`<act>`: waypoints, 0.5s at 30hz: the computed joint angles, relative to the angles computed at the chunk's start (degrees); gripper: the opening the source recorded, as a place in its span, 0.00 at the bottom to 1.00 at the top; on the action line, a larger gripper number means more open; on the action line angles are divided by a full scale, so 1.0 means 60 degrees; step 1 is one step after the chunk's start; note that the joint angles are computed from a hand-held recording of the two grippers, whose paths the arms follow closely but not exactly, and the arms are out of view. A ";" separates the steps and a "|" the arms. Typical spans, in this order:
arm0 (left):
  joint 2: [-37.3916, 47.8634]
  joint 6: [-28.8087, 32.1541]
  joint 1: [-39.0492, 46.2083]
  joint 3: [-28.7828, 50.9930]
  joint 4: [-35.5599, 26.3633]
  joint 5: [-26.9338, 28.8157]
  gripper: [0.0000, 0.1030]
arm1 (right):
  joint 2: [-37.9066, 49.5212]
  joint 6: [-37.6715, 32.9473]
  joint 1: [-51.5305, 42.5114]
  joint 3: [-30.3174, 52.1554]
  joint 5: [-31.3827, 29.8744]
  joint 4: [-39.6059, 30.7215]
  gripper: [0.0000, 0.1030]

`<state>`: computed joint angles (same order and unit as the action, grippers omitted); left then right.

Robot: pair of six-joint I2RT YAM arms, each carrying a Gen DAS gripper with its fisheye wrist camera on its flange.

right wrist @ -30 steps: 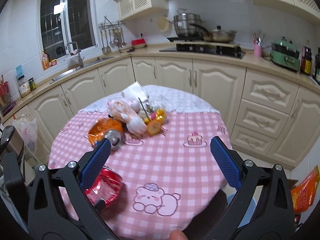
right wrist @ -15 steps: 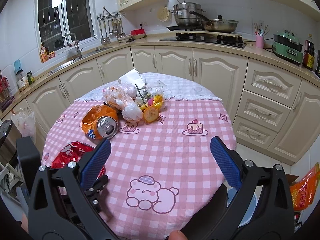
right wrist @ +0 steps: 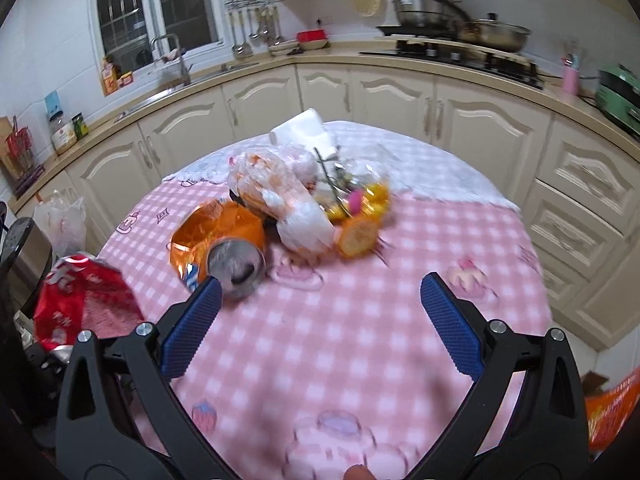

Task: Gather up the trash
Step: 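Grasp the clear plastic bag with orange contents with the right tool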

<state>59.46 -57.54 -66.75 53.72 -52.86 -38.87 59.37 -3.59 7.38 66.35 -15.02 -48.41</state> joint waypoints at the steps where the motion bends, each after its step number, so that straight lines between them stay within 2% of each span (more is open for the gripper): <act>1: -0.0168 0.0206 0.0186 -0.0102 0.0126 0.0071 0.44 | 0.0305 -0.0017 0.0152 0.0166 0.0091 0.0107 0.94; 5: -0.0644 0.0763 0.0695 -0.0343 0.0373 0.0320 0.43 | 0.1940 -0.0005 0.0901 0.1162 0.0396 0.0679 0.90; 8: -0.0885 0.1140 0.0941 -0.0317 0.0419 0.0435 0.43 | 0.3509 0.0003 0.1356 0.2218 0.0706 0.0682 0.79; 10: -0.0937 0.1222 0.0971 -0.0217 0.0318 0.0390 0.43 | 0.4449 -0.0126 0.1478 0.2869 0.0686 0.0362 0.53; 12: -0.1036 0.1301 0.1051 -0.0148 0.0235 0.0393 0.43 | 0.4875 -0.0201 0.1487 0.2995 0.0516 0.0299 0.45; 15: -0.1158 0.1303 0.1132 -0.0044 0.0038 0.0308 0.43 | 0.4299 -0.0057 0.1094 0.2550 -0.0341 0.0610 0.40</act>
